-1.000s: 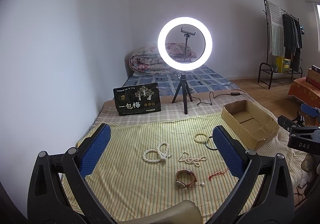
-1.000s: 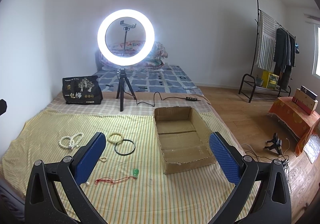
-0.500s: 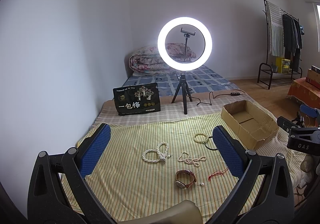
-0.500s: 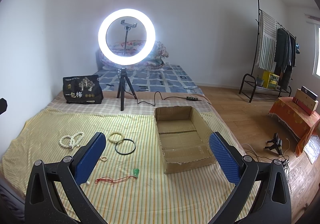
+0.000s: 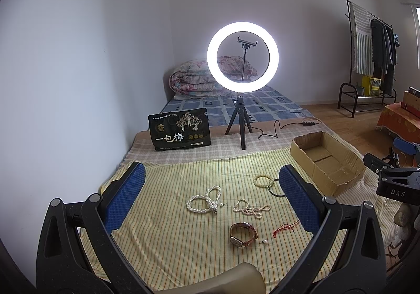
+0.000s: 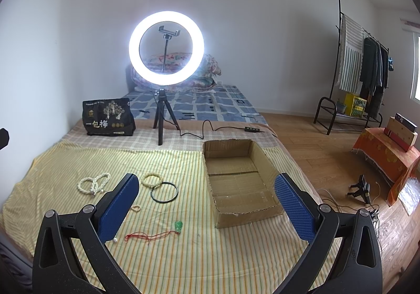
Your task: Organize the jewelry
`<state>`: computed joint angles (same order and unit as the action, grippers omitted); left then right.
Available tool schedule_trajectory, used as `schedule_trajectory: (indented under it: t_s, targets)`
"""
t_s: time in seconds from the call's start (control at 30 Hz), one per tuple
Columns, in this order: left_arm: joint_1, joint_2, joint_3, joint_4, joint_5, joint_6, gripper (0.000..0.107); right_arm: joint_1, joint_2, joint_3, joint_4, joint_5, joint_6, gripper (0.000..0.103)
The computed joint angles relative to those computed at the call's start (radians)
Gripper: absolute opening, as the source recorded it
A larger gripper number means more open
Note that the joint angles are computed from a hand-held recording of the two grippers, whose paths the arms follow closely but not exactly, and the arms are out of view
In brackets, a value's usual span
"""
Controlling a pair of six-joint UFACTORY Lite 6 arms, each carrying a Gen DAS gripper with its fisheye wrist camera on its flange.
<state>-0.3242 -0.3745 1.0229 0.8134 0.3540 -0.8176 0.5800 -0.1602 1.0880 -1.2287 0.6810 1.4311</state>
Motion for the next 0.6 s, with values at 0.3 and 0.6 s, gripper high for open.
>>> schedule_trajectory:
  t_s: [0.3, 0.6]
  targets:
    - [0.014, 0.003, -0.003, -0.025, -0.007, 0.021, 0.103, 0.008, 0.005, 0.004, 0.010, 0.002, -0.010, 0.103]
    - [0.058, 0.019, -0.020, -0.047, -0.024, 0.056, 0.103, 0.005, 0.019, 0.014, 0.031, -0.011, -0.038, 0.103]
